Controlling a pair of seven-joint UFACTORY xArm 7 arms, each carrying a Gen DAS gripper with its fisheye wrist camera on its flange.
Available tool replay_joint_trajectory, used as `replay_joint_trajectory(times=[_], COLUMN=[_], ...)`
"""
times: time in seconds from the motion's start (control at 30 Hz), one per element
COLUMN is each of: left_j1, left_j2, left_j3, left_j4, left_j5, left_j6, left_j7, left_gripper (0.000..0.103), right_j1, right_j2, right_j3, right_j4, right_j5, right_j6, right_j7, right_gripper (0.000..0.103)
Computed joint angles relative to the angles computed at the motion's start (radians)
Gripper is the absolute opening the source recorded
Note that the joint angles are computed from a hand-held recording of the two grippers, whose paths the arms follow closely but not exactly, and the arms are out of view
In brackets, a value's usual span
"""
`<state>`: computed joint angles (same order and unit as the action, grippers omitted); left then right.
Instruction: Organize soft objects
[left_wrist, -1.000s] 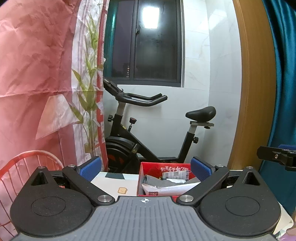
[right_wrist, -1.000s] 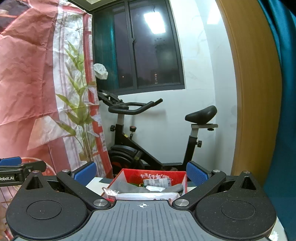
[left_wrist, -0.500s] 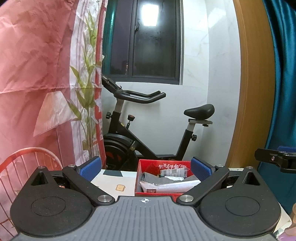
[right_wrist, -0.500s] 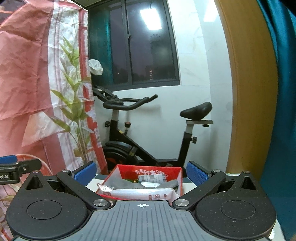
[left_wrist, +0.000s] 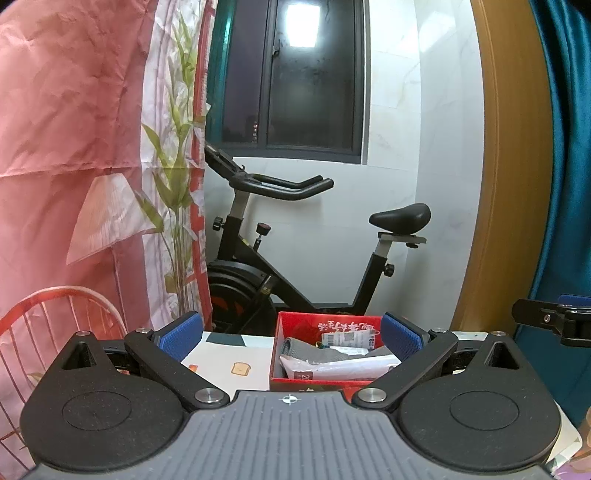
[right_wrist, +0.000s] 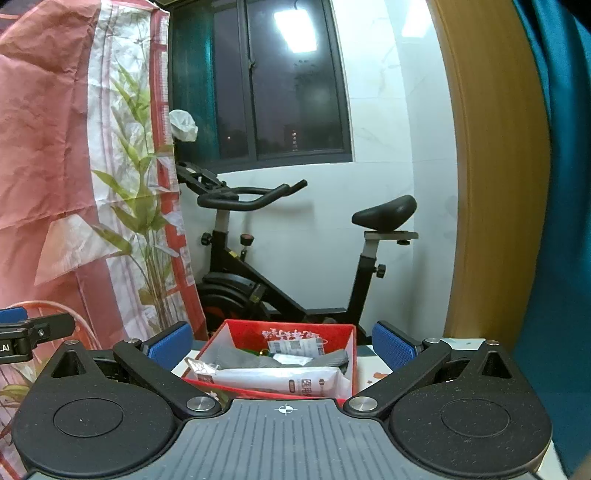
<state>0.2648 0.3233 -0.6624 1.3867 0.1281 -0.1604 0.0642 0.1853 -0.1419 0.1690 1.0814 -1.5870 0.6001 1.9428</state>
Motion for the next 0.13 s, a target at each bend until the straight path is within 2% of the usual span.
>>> replay_joint_trajectory(times=[0.13], left_j1=[0.0], left_j2=[-0.001], left_j3=[0.001], left_j4=[-0.002], left_j5=[0.004], left_j6=[-0.001], left_j7=[-0.002], left_gripper=[0.103], right_j1=[-0.001], right_j2=[0.001], right_j3=[-0.001], right_j4=[-0.002], right_j5=[0.003], right_j6=[0.001], right_j7=[-0.002], right_gripper=[0.103])
